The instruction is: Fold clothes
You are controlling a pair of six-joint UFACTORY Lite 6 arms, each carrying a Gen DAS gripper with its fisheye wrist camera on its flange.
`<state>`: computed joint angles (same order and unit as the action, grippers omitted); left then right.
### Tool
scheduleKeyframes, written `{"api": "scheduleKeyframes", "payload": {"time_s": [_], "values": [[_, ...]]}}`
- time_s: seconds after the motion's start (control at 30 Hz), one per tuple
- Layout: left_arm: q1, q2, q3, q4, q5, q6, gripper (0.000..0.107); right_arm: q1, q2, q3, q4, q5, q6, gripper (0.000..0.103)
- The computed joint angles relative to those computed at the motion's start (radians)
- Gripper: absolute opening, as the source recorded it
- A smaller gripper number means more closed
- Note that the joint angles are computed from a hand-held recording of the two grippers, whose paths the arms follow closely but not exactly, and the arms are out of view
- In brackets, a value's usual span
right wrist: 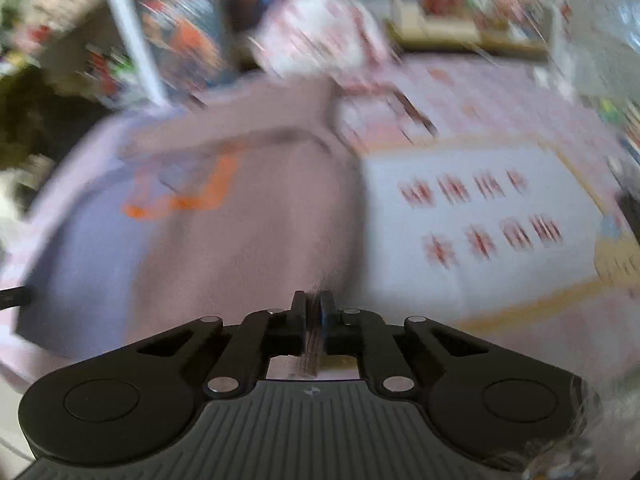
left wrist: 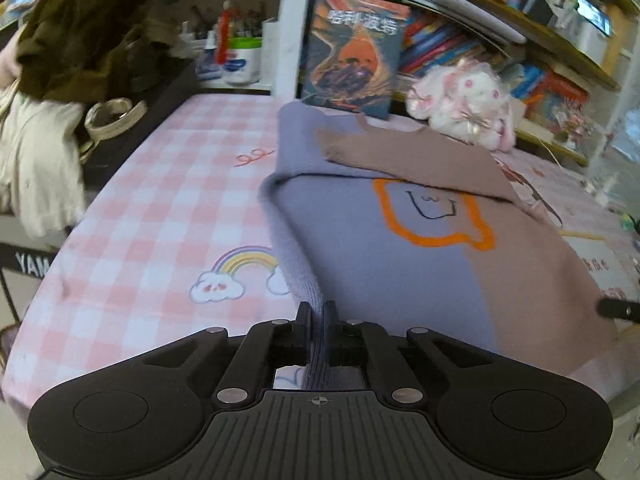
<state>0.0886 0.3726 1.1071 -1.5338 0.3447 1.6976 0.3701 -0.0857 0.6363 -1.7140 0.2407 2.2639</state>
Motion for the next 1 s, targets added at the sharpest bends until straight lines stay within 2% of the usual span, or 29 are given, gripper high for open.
{"api": "scheduleKeyframes", "payload": {"time_s": [0.07,0.13,0.23,0.27,0.3,0.33,0.37,0.47,0.5,0.53,0.6,0.67,0.77,0.93,1.0], "values": [[0.005,0.043,0.045,0.122,0.002,-0.147,0.005,-0.001,-0.021,-0.008,-0.108,-0.014,0.106,0.006],[0.018,0.071,0.072,0.212,0.010,-0.258,0.007,-0.024,0.003,0.001,-0.078,-0.035,0.103,0.006],[0.044,0.106,0.105,0.284,0.050,-0.349,0.023,-0.057,0.034,0.011,-0.031,-0.064,0.095,0.013],[0.048,0.122,0.120,0.309,0.066,-0.382,0.031,-0.065,0.043,0.011,-0.026,-0.068,0.097,0.014],[0.052,0.131,0.127,0.318,0.079,-0.393,0.033,-0.072,0.053,0.014,-0.011,-0.071,0.089,0.019],[0.054,0.141,0.132,0.317,0.089,-0.395,0.033,-0.079,0.063,0.017,0.004,-0.074,0.080,0.026],[0.052,0.152,0.139,0.323,0.094,-0.404,0.033,-0.085,0.073,0.020,-0.007,-0.078,0.098,0.029],[0.051,0.159,0.136,0.275,0.097,-0.365,0.024,-0.103,0.112,0.038,-0.118,-0.092,0.211,0.030],[0.052,0.167,0.148,0.289,0.105,-0.379,0.003,-0.105,0.125,0.046,-0.118,-0.091,0.209,0.025],[0.056,0.167,0.145,0.267,0.106,-0.357,0.003,-0.108,0.129,0.050,-0.110,-0.095,0.196,0.011],[0.068,0.108,0.093,0.144,0.117,-0.214,0.003,-0.105,0.117,0.046,-0.083,-0.083,0.166,0.009],[0.075,0.052,0.049,0.056,0.127,-0.097,0.003,-0.073,0.045,0.014,-0.055,-0.025,0.131,0.009],[0.075,0.087,0.095,0.144,0.132,-0.179,0.004,-0.034,-0.054,-0.023,-0.078,0.017,0.110,0.008],[0.082,0.161,0.160,0.265,0.151,-0.323,0.005,-0.103,0.017,-0.006,-0.111,-0.082,0.167,0.009],[0.083,0.176,0.174,0.295,0.157,-0.355,0.010,-0.128,0.049,0.001,-0.164,-0.114,0.232,0.011]]}}
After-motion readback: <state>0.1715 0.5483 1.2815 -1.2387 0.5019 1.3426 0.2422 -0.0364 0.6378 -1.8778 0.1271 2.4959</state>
